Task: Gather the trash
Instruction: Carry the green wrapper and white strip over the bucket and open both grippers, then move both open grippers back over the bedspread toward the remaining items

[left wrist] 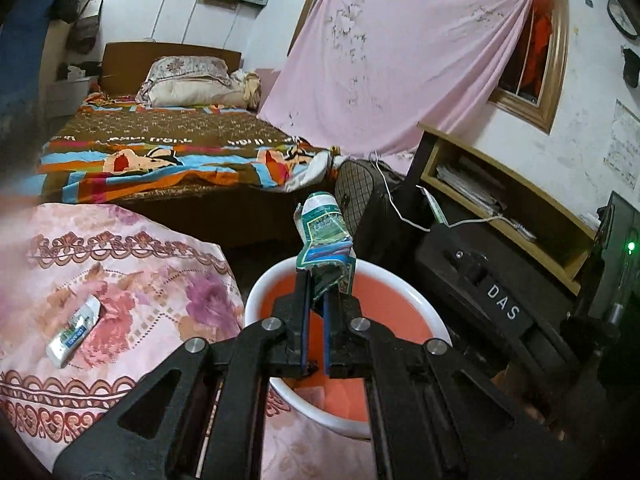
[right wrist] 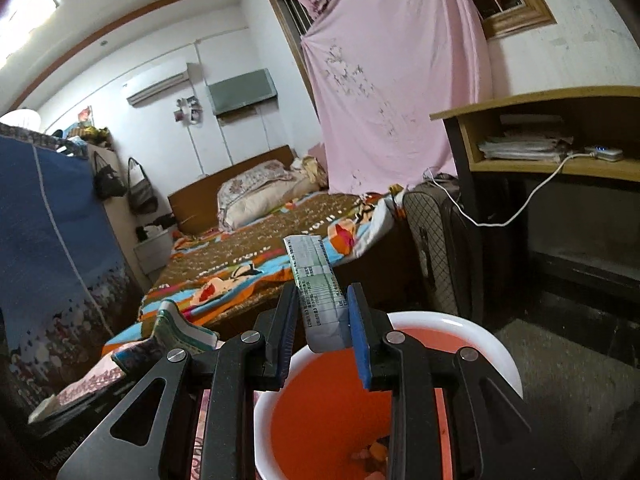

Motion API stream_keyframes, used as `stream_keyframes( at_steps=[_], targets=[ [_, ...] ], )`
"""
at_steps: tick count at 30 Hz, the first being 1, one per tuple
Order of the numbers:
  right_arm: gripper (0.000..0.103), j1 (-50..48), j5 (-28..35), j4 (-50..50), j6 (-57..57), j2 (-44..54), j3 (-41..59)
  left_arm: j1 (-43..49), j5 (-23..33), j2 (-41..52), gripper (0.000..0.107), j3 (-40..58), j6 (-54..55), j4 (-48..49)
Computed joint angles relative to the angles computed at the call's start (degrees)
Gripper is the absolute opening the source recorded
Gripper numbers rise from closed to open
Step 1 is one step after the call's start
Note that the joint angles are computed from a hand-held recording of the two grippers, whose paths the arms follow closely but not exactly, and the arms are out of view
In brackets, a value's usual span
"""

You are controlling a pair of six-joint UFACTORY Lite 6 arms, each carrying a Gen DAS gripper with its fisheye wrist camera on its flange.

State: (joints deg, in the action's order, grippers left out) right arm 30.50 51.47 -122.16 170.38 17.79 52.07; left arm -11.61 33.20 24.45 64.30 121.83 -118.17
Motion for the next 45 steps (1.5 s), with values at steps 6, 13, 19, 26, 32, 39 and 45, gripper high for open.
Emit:
stream_keyframes(
  at_steps=[6,13,19,26,32,39,45],
  targets=[
    [0.024,-1.35,-2.81,0.69,0.5,-0.27,-0.19,-1.69,-3.22,1.85,0.0,2.83,-4.92,4.56],
    [0.029,-2.09,-4.86,1.11,0.65,-0.31,0.04,-1.56,-3.52,2.13,0.01,3.07,-6.87,6.79],
    [0.034,-2.42,-5.94,0.93,-0.39,-0.05,0.82,-0.42,-2.99,1.55,0.02,2.36,-6.42,6.11],
    [0.047,-1.37,-4.18,-0.64,-0.3,-0.32,0.7,2.88,-1.61,-2.27,0.036,-2.56,3.09,-3.83],
    [0.066,1.34,0.11,-1.08,-1.82,-0.18,1.01,7.09,1.17,-7.14,0.059,-8.27,14.2,-15.04],
    [0.088,5.08,5.63,-3.17,-2.83,0.97,2.45,14.22,6.18,-10.55,0.078,-13.04,20.61,-21.43],
    [0.103,9.03,10.35,-3.8,-4.92,3.95,5.93,20.6,12.92,-11.78,0.091,-17.3,25.56,-26.92]
  ],
)
